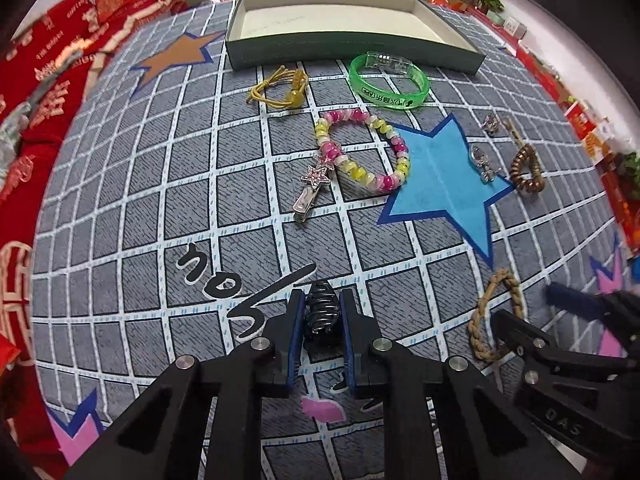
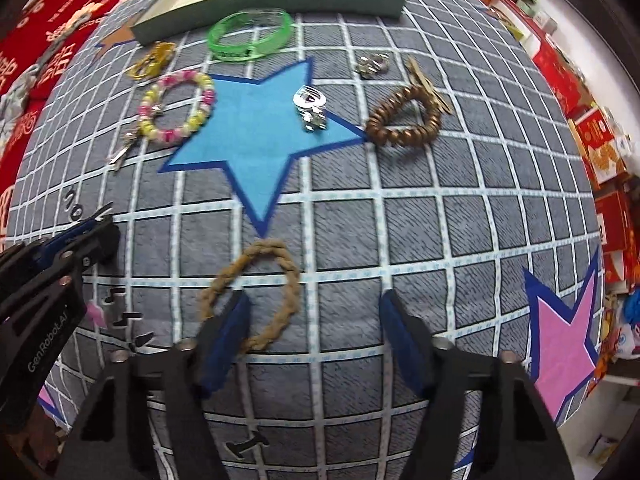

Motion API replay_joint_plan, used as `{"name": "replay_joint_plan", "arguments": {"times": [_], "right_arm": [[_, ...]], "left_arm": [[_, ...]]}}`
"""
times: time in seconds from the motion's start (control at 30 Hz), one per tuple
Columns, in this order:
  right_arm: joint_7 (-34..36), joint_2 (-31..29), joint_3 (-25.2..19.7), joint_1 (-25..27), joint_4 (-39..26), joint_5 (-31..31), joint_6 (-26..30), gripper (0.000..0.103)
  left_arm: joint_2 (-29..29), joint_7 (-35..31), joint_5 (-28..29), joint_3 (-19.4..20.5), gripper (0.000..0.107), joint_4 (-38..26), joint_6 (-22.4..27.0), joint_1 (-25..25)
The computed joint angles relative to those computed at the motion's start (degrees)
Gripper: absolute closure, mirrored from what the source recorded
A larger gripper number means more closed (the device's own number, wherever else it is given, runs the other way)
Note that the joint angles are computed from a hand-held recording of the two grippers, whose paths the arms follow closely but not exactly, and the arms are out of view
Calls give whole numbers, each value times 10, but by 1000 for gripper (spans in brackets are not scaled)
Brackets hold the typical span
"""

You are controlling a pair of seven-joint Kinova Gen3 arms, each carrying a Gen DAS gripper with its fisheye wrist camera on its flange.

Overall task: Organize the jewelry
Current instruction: 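Grasp the black claw clip with the left tool while the right tool grasps the braided tan bracelet, then carry both items into the tray and open both tools to release them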

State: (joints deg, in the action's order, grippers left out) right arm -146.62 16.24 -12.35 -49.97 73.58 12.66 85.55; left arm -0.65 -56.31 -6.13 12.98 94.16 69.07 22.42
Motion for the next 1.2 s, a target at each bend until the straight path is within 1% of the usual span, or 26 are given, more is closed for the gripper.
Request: {"name": "replay_joint_plan", "arguments": {"times": [0.03, 0.07, 0.1, 0.17, 0.2, 0.33, 0.43, 0.53, 0.6, 0.73, 0.8, 0.83, 0.87, 0.93, 1.07, 1.2], "right_arm": [[0, 0, -2, -3, 0, 4, -2, 64], [1, 8, -5, -7, -11, 8, 5, 93], [1, 19, -3, -11, -32, 7, 17, 97], [-3, 31, 7, -7, -59, -6, 17, 97], [-10, 25, 9, 4, -56, -22, 5, 97], [-24, -26, 14, 45, -8, -56, -55, 97], [-10, -45, 12, 77, 4, -70, -87, 96], [19, -57, 13, 113, 15, -89, -124, 96], [41, -60, 14, 126, 10, -93, -133, 96], [105, -57, 24, 160, 6, -119, -164, 96], [134, -65, 23, 192, 14, -150, -174, 96], [153, -57, 30, 196, 5, -157, -183, 96], [164, -60, 27, 210, 6, -169, -183, 96], [187, -49, 31, 222, -10, -179, -183, 96], [226, -6, 37, 247, -66, -204, -171, 96], [258, 52, 46, 263, -148, -221, -145, 96]], "left_arm": [[-4, -10, 10, -6, 77, 5, -5, -5], [-9, -16, 18, -10, 77, 9, -8, -9], [-15, -25, 30, -14, 77, 11, -11, -15], [-27, -40, 50, -19, 77, 17, -16, -25], [-34, -48, 57, -21, 77, 17, -17, -29], [-48, -76, 77, -26, 77, 12, -19, -46], [-51, -90, 79, -24, 77, 3, -21, -54], [-48, -93, 77, -21, 77, -14, -17, -59], [-47, -95, 76, -23, 77, -24, -18, -62], [-22, -83, 65, -25, 77, -70, -12, -70], [-10, -83, 61, -29, 77, -89, -14, -73], [-2, -85, 58, -32, 77, -99, -17, -74], [8, -85, 53, -32, 77, -112, -17, -74], [37, -77, 33, -34, 77, -146, -13, -72], [83, -69, 19, -47, 77, -200, -9, -66], [137, -66, -4, -59, 77, -261, -5, -53]]}}
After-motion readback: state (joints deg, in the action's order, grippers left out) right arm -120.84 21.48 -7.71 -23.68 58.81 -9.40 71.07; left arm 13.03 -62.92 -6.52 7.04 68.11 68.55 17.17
